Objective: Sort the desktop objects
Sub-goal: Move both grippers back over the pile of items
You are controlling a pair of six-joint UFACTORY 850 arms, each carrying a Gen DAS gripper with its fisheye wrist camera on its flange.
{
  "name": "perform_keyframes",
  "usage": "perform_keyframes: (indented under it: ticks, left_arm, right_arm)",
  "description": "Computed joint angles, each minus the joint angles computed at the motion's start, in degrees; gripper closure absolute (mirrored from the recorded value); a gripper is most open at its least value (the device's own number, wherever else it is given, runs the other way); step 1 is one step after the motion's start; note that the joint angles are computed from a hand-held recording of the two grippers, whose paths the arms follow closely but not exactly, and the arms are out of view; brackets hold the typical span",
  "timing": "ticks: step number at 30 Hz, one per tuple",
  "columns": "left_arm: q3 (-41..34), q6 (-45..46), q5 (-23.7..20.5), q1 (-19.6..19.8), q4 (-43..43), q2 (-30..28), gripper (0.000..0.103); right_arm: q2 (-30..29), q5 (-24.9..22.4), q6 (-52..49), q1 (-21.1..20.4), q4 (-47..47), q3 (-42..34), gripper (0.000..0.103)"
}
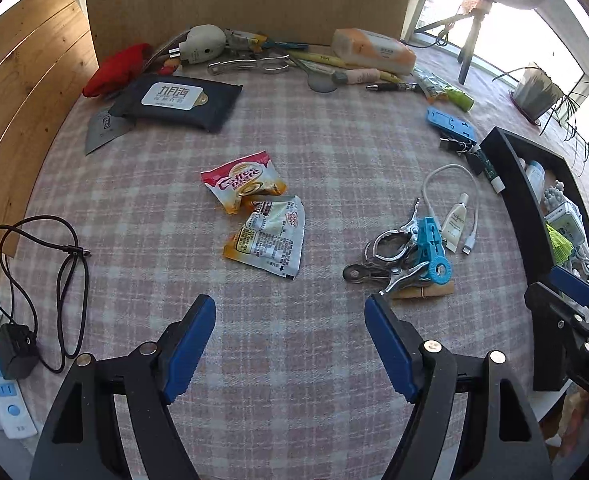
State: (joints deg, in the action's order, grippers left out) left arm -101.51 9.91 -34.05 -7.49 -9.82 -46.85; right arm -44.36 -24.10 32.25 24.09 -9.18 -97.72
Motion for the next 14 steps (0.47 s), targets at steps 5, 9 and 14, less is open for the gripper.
perform_keyframes:
  ticks: [5, 9, 14]
  left_arm:
    - [0.18, 2.86, 0.28, 1.61, -1.95, -0.18, 0.028]
    - [-0.23, 5.69, 0.38, 2.49, -4.14, -0.59, 0.027]
    - [-0.48, 7.63, 0.79, 2.92, -5.32, -0.99, 0.027]
  right_arm:
    - [-2.16, -1.44, 1.68, 0.98, -0.18, -2.96, 0.035]
    - [-3.26, -1.95, 4.78, 1.72, -2.65, -4.46, 0.035]
    - [-4.82, -2.97, 6.13, 2.06, -3.20, -6.25, 0.035]
